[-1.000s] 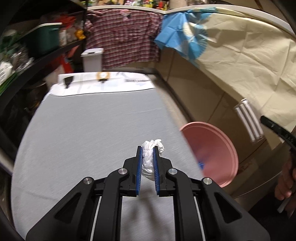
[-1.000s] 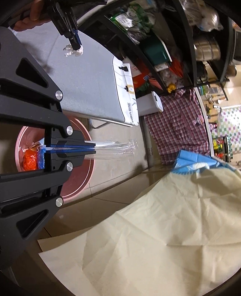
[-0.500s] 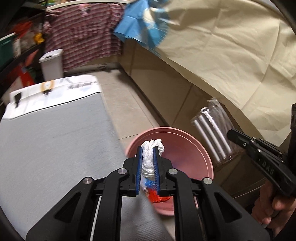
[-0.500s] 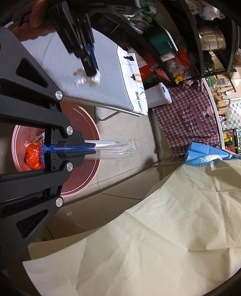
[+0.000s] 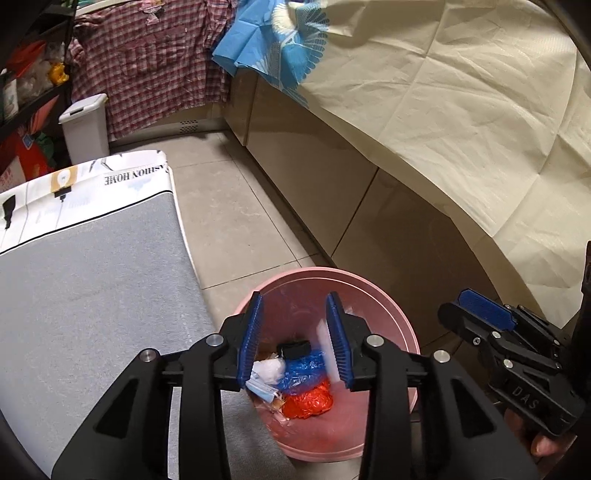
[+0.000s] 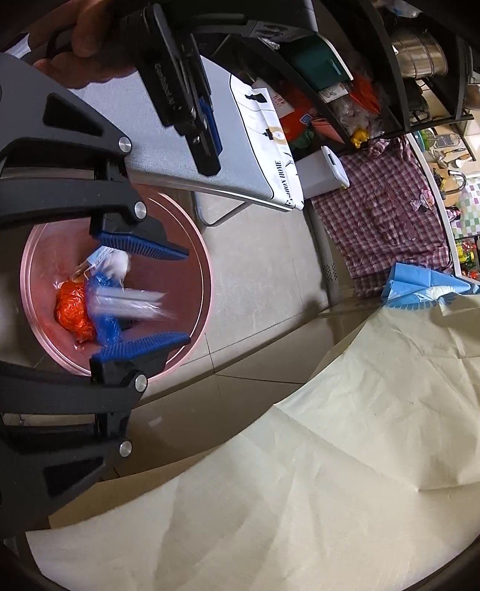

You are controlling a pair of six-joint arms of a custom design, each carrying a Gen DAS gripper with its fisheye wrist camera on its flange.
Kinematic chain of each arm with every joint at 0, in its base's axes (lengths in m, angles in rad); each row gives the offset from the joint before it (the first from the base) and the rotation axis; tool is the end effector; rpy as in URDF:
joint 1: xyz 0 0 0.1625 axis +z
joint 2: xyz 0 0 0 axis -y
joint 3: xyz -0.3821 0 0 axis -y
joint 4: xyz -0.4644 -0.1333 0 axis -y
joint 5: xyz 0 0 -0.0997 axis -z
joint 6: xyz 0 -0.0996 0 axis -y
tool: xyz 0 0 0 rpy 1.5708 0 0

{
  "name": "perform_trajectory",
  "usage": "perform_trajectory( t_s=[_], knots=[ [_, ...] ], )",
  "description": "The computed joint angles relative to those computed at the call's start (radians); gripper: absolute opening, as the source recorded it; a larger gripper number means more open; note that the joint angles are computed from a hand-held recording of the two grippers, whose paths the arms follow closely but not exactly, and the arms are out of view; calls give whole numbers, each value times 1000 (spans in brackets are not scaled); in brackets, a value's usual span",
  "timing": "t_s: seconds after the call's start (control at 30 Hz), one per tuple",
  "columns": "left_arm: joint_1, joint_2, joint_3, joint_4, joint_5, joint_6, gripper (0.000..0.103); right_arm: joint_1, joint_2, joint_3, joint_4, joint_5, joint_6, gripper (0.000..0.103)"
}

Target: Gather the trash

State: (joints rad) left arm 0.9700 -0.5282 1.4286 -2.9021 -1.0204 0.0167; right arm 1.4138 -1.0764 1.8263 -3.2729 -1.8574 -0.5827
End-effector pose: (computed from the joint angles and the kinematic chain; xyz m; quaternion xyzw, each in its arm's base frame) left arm -0.2680 -0.7190 -0.0443 0.2303 0.9133 -0.2735 0.1950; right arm 0.0012 -0.6651 0.2082 0.1219 -0.8737 0.3771 0.2823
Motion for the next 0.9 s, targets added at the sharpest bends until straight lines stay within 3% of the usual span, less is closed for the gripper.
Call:
perform_trajectory(
  t_s=[0.17, 0.33, 0.4, 0.57, 0.7, 0.8, 0.9],
  knots=[
    [-7, -48, 61, -31, 19, -16, 36, 1, -1, 3, -17, 1, 0, 45],
    [-37, -137, 183, -95, 65, -13, 49, 14, -7, 36, -98, 1, -40, 56],
    [-49, -173, 231, -122, 83, -19, 56, 22, -15, 56, -138, 3, -63, 62],
    [-83, -275, 363, -180, 120, -38, 64, 54, -41, 122, -240, -25, -109, 92],
    [-121, -366, 493, -259, 180, -29, 78, 70, -85, 188, -264, -36, -108, 98],
    [-143, -435, 572, -248, 198, -69, 86, 83, -116, 237, -268, -61, -107, 98],
    [-175, -468, 627, -243, 263, -118, 95, 98, -162, 298, -253, -92, -77, 98]
  ],
)
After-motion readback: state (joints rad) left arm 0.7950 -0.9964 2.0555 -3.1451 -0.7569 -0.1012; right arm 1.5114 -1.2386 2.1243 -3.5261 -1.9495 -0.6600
